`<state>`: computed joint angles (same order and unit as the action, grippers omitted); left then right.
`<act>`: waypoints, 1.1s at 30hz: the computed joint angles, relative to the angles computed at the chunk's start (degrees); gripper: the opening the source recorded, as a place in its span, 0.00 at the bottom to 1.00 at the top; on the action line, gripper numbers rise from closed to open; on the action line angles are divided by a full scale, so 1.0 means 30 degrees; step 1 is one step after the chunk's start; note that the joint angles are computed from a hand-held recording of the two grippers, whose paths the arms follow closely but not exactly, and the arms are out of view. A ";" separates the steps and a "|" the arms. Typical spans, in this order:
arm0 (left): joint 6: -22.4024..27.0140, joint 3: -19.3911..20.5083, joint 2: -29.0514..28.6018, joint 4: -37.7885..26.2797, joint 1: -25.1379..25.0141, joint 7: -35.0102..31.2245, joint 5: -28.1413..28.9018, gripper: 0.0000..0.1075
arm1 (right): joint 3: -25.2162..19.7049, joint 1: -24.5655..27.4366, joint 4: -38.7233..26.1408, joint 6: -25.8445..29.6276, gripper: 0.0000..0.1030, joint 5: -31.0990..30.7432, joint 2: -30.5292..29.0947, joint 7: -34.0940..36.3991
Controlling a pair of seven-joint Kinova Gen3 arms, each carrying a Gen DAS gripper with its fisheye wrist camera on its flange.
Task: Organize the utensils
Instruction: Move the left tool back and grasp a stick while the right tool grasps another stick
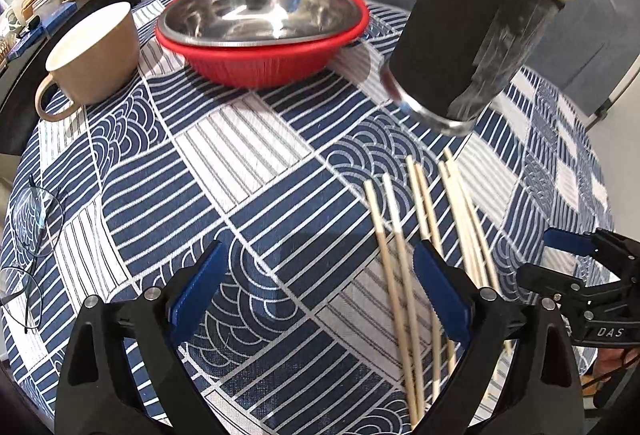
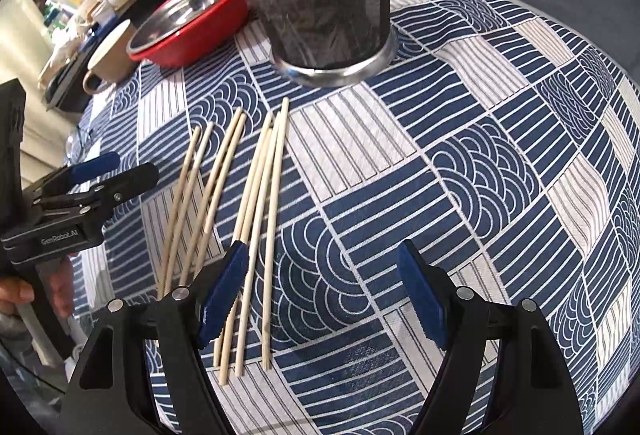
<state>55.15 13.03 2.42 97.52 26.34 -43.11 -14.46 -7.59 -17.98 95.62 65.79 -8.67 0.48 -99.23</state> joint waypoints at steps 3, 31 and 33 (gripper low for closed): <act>0.0251 0.0055 0.0208 -0.0088 0.0132 0.0143 -0.0219 0.86 | -0.0159 -0.0216 0.0086 -0.0046 0.70 0.0411 0.0176 -0.0358; 0.2091 -0.0454 0.2068 -0.1154 0.2276 0.1584 -0.2788 0.92 | -0.0611 -0.2349 -0.0662 0.0471 0.83 0.4499 0.1666 -0.4382; 0.2530 -0.0437 0.2123 -0.1382 0.2259 0.1625 -0.2568 0.92 | -0.0600 -0.2292 -0.0736 0.0437 0.77 0.4351 0.1704 -0.4002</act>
